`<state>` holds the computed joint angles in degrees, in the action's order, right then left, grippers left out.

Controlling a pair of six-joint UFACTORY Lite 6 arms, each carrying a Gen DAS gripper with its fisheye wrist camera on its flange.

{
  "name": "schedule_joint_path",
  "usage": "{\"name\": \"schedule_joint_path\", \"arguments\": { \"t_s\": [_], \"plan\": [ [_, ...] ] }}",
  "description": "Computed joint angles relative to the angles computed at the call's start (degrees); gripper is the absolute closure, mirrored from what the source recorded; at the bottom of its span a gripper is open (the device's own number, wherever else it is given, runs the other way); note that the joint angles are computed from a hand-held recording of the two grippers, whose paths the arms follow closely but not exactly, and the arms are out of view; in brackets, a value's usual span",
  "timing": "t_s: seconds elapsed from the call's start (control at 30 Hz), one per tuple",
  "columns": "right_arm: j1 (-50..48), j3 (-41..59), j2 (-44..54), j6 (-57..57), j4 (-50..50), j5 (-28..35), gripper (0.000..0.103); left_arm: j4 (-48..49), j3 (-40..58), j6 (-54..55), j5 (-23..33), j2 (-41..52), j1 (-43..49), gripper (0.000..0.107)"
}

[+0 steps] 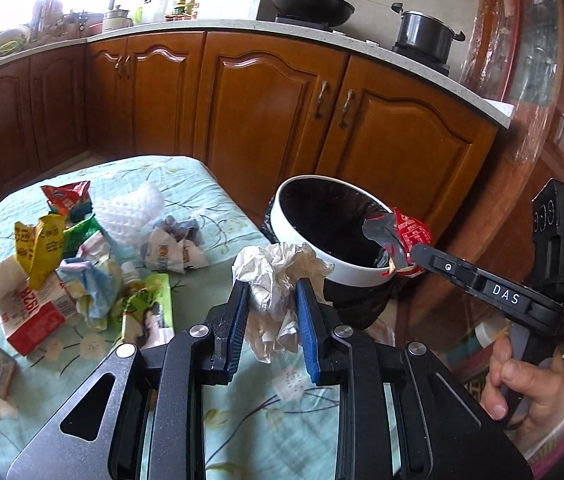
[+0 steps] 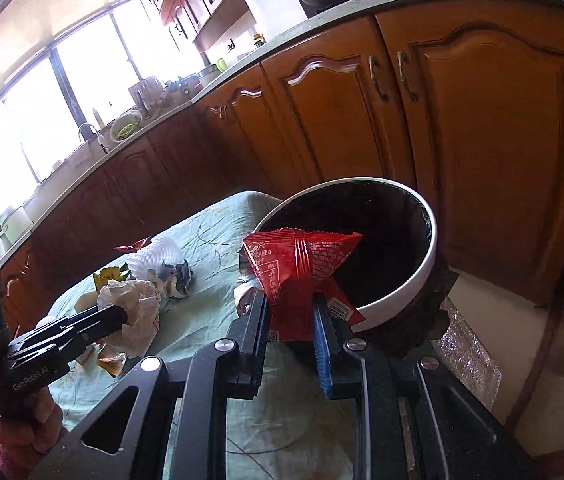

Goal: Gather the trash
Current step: 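Carry both items over the bin and open both tools to drop them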

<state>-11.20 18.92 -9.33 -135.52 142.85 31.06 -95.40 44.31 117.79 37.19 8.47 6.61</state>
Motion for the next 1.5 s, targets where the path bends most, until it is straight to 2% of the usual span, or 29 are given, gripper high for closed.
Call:
{"name": "schedule_joint_path", "arguments": {
  "t_s": [0.3, 0.6, 0.83, 0.93, 1.03, 1.07, 1.17, 1.23, 1.37, 1.5],
  "plan": [
    [-4.47, 2.62, 3.05, 1.87, -4.27, 0.59, 0.082, -0.62, 5.78, -3.72, -4.73, 4.30, -8.64, 0.084],
    [-7.35, 12.82, 12.38, 5.01, -9.81, -2.03, 0.079, 0.44, 15.42, -9.25, -9.60, 11.10, -15.78, 0.084],
    [-6.85, 21.06, 18.55, 7.83, -14.06, -6.40, 0.078, 16.14, 30.49, -28.38, -13.08, 21.66, -20.82, 0.084],
    [-7.00, 24.06, 21.27, 9.43, -16.40, -7.49, 0.074, 23.21, 36.03, -35.95, -13.89, 25.49, -22.39, 0.083],
    [-7.17, 25.32, 22.45, 10.92, -18.13, -8.22, 0.046, 30.03, 40.93, -43.52, -14.69, 28.87, -23.78, 0.078],
    [-7.41, 24.87, 22.22, 10.15, -17.32, -7.88, 0.042, 31.71, 42.20, -45.57, -14.56, 29.77, -23.98, 0.073],
    [-8.40, 23.14, 21.24, 8.57, -15.79, -6.76, 0.036, 34.85, 44.28, -49.14, -15.02, 31.30, -24.86, 0.052],
    [-9.44, 21.51, 20.20, 8.45, -15.44, -5.48, 0.033, 34.30, 43.60, -48.28, -15.70, 30.95, -24.94, 0.047],
    [-11.26, 16.35, 16.45, 8.95, -14.93, -2.18, 0.020, 32.41, 41.28, -46.16, -15.63, 29.58, -23.99, 0.044],
    [-11.36, 9.86, 11.51, 9.25, -13.36, 1.47, 0.014, 24.03, 34.26, -37.32, -14.55, 24.96, -21.25, 0.043]
  ]
}}
